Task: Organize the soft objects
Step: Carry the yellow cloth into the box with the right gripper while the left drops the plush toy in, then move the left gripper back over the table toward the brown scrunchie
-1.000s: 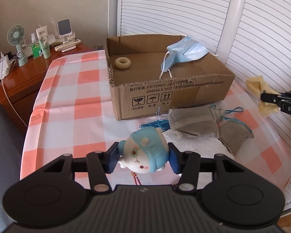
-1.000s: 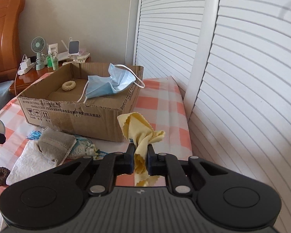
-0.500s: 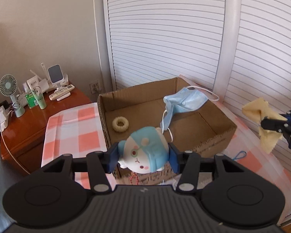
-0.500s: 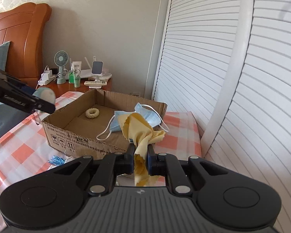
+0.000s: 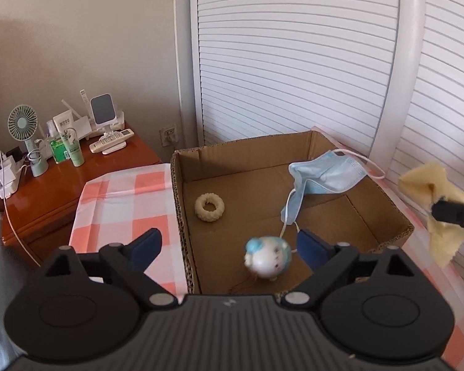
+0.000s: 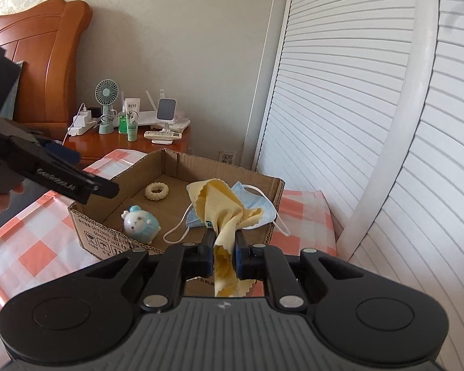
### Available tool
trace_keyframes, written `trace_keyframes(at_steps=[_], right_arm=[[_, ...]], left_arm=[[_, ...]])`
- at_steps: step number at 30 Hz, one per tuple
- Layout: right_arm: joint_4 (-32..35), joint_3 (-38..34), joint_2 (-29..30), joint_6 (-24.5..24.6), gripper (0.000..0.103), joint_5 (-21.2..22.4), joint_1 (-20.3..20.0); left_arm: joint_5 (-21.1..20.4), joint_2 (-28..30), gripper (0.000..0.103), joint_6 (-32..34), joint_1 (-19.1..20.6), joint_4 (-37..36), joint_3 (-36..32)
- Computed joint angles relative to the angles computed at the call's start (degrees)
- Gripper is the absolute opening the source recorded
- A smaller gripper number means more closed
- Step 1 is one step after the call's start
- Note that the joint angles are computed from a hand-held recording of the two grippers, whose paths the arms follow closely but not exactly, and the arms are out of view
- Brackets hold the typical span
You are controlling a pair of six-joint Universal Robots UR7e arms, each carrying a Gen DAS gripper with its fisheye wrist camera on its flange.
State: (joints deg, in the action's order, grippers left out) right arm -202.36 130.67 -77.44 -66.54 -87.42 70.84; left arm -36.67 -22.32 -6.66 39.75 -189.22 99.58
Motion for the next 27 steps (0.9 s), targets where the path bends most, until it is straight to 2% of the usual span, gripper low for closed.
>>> trace_keyframes(at_steps=[7,16,18,19,20,22,24,27], right_arm=[[1.8,-3.9,2.6,2.1,0.015,-2.1,2.9],[6.1,-10.4,7.3,7.1,0.015,-6.0,6.6],[5.3,-11.3,8.6,7.6,0.023,-7.0,7.2],[4.5,-11.5,9.3,7.9,0.040,-7.6,7.5],[3.8,-11.7,9.9,7.9,0.072,-8.5,7.7],[3.1,-11.2,10.1,7.4,0.103,-8.1,7.5],[4.6,-10.2,9.1,7.1,0.103,-6.6,6.7],[4.8,-8.7,8.3,8.0,0.103,-7.4,6.1]], left_arm=[[5.3,-2.6,0.097,-7.8,-5.9,0.4,10.0],[7.0,-5.2,0.097,-20.8,-9.5,7.1,16.5],[7.1,-5.5,0.097,-21.9,-9.8,7.4,17.2],[7.2,-5.8,0.097,-22.8,-9.9,7.9,17.5],[7.4,-6.1,0.097,-23.6,-10.0,8.4,17.8],[7.6,-6.4,0.097,-24.6,-10.1,9.0,18.3],[7.5,-6.6,0.098,-25.0,-10.3,9.2,18.6],[7.0,-6.8,0.099,-25.9,-10.3,9.9,19.1]])
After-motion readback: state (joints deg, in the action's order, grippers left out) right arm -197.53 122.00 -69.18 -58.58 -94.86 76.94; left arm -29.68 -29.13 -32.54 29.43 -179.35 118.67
